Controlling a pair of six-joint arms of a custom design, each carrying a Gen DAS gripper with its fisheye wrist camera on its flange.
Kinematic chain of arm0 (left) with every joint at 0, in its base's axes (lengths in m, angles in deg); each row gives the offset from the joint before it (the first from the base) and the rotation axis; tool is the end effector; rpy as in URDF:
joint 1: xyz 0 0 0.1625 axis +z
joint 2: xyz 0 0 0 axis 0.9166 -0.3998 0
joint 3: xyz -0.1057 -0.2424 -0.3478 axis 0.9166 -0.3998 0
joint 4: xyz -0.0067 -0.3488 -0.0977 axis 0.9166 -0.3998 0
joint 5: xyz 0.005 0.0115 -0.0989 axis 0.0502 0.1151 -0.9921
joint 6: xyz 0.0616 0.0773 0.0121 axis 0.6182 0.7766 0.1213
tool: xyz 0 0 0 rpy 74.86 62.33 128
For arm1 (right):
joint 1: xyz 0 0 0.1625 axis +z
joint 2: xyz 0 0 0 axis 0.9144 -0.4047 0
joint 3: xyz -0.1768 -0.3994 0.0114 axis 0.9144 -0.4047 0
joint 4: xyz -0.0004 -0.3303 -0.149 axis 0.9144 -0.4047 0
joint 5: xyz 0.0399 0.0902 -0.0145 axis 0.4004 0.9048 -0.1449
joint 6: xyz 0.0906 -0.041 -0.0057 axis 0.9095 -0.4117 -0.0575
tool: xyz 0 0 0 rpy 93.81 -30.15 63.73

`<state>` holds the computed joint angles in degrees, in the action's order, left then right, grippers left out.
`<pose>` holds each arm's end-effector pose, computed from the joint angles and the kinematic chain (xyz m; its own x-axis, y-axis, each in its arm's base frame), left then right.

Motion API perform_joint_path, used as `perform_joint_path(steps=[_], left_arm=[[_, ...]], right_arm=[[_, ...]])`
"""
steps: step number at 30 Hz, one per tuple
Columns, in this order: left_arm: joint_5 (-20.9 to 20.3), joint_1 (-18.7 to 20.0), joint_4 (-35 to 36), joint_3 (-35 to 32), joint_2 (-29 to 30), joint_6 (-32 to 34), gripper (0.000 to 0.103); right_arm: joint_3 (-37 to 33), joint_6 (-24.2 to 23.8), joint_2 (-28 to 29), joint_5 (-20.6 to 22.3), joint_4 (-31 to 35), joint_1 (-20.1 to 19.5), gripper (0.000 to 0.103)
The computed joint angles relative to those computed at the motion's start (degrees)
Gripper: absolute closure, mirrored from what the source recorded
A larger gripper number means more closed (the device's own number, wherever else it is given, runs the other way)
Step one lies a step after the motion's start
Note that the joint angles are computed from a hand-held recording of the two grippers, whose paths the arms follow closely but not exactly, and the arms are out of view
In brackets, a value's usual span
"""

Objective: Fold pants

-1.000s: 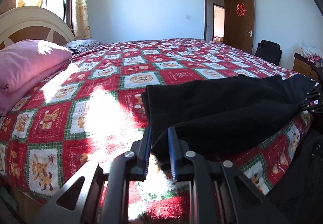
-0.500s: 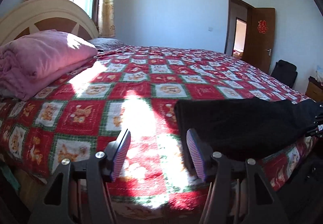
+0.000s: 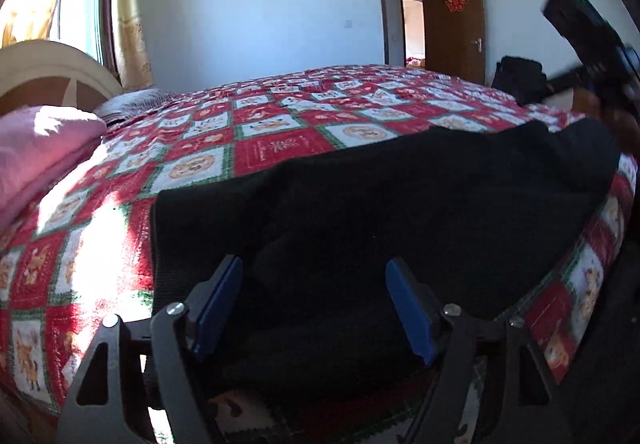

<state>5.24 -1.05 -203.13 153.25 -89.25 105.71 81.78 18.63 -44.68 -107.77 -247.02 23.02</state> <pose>-0.0732 -0.5620 0.0868 -0.5177 0.5796 -0.6294 0.8541 0.3937 -0.3400 0.0996 -0.5932 0.1626 -0.8182 -0.2837 0.5001 -0.5137 0.7514 -0.4141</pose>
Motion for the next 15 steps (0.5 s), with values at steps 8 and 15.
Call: perform_joint_path(steps=[8,15], left_arm=[[-3.47,1.4,-1.43,0.87,-0.88,0.37,0.023],[-4.53,1.79,-1.54,0.3,-0.84,-0.56,0.022]], right_arm=[[-17.12,13.0,7.04,4.68,19.58,-1.28,0.073],[-20.8,19.31,8.57,9.41,26.41,-3.12,0.099]])
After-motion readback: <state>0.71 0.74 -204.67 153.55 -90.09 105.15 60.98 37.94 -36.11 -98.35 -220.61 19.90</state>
